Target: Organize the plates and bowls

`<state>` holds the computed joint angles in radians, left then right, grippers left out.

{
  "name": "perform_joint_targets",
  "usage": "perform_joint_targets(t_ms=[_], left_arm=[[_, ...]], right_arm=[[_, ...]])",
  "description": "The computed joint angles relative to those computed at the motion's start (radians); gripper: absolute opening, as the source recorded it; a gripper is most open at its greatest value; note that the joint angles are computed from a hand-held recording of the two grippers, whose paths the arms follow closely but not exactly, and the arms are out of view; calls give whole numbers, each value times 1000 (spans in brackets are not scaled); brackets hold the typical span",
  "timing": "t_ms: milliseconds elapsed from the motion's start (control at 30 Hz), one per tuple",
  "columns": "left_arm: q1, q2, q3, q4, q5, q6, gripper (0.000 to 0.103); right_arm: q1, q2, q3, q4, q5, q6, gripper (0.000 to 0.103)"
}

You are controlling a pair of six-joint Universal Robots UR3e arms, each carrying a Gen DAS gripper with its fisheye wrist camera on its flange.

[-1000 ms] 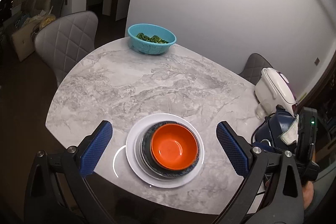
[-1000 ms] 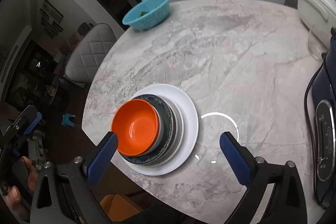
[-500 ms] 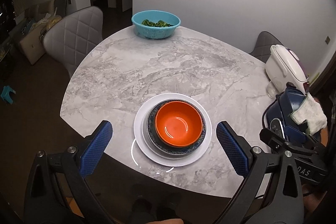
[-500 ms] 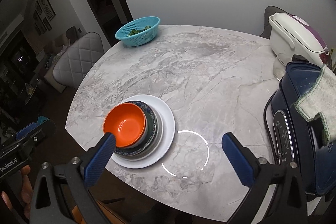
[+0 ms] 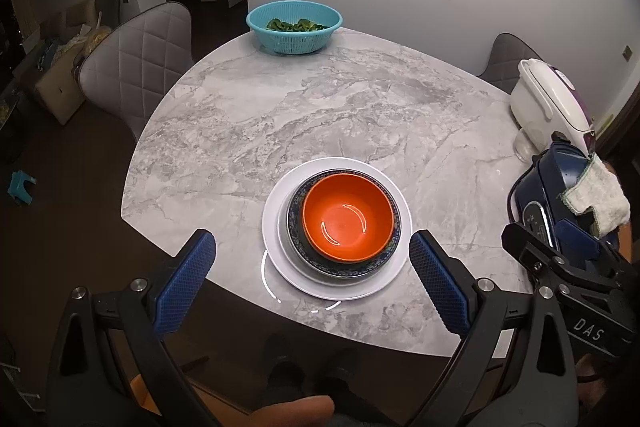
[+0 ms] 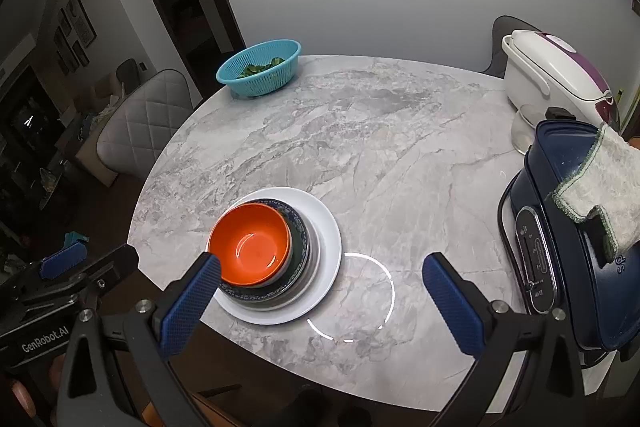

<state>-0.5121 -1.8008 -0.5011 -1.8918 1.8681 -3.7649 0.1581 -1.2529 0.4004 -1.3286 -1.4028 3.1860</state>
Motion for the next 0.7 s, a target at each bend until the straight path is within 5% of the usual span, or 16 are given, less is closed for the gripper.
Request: perform_joint_targets(t_ms=[700], left_arm=[[25, 25, -24, -32, 33, 18, 98]], right_arm=[[61, 53, -76, 31, -83, 44, 103]])
